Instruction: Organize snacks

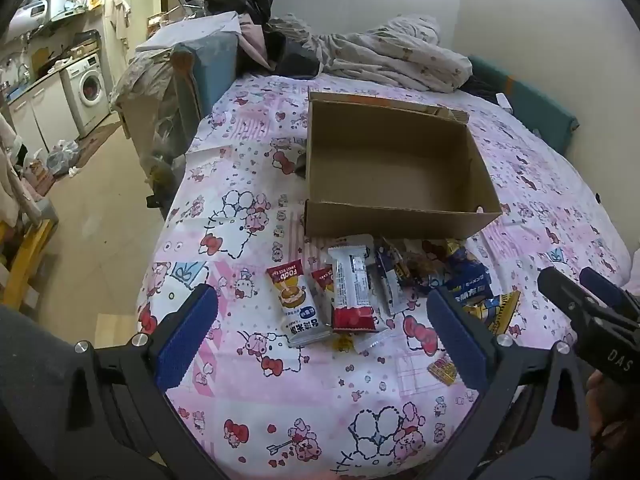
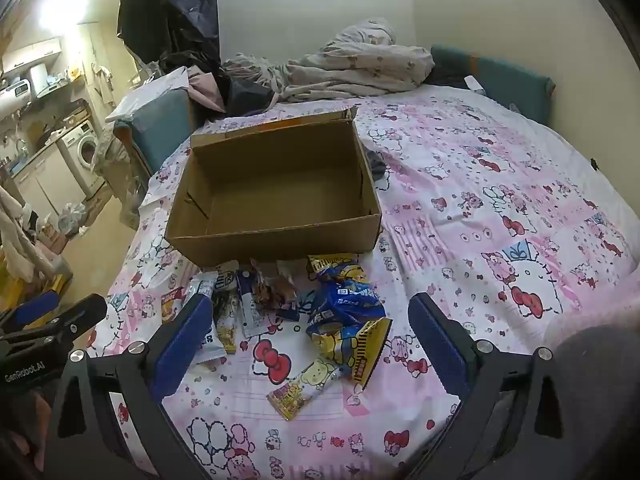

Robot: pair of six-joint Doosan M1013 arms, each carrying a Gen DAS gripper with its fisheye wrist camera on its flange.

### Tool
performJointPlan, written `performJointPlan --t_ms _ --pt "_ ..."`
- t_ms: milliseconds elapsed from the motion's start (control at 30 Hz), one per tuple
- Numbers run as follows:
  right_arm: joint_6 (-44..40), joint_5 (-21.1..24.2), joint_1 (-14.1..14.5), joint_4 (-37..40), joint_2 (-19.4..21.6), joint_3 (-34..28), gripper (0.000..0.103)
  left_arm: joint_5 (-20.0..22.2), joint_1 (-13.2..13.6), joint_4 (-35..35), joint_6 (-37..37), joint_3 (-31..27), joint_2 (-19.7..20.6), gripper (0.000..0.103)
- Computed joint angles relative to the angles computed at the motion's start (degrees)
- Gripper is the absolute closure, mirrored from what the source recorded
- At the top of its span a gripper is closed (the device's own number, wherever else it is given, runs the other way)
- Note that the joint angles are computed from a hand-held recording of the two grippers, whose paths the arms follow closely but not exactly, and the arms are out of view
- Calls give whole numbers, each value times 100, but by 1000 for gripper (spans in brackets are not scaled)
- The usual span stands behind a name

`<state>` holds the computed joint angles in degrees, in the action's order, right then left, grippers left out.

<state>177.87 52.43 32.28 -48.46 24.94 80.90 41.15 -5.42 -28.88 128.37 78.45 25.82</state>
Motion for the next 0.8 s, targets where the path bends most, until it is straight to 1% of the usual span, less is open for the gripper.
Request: performJointPlan --t_ms 33,67,100,167,233,300,400,800 --pt "-13 -2 -2 22 -1 -1 3 154 -64 274 -178 -126 49 0" --pt "-23 2 -3 38 -2 -3 2 88 -73 259 -176 -116 51 0" --pt "-21 6 -1 41 -6 -2 3 -54 -17 -55 122 5 5 0" --pt "-8 30 8 31 -16 -1 3 -98 -17 -100 176 36 -19 0" --pt "-4 49 18 37 -26 -3 3 -27 0 -145 202 -9 -7 0" --pt "-26 -45 -17 94 -14 16 2 -26 7 -167 215 -10 -8 0" --pt "-42 -36 -1 108 -29 18 3 -113 -27 -117 200 33 -21 0" --pt "-29 -96 -26 136 -14 17 3 -186 -6 -208 332 80 -75 0"
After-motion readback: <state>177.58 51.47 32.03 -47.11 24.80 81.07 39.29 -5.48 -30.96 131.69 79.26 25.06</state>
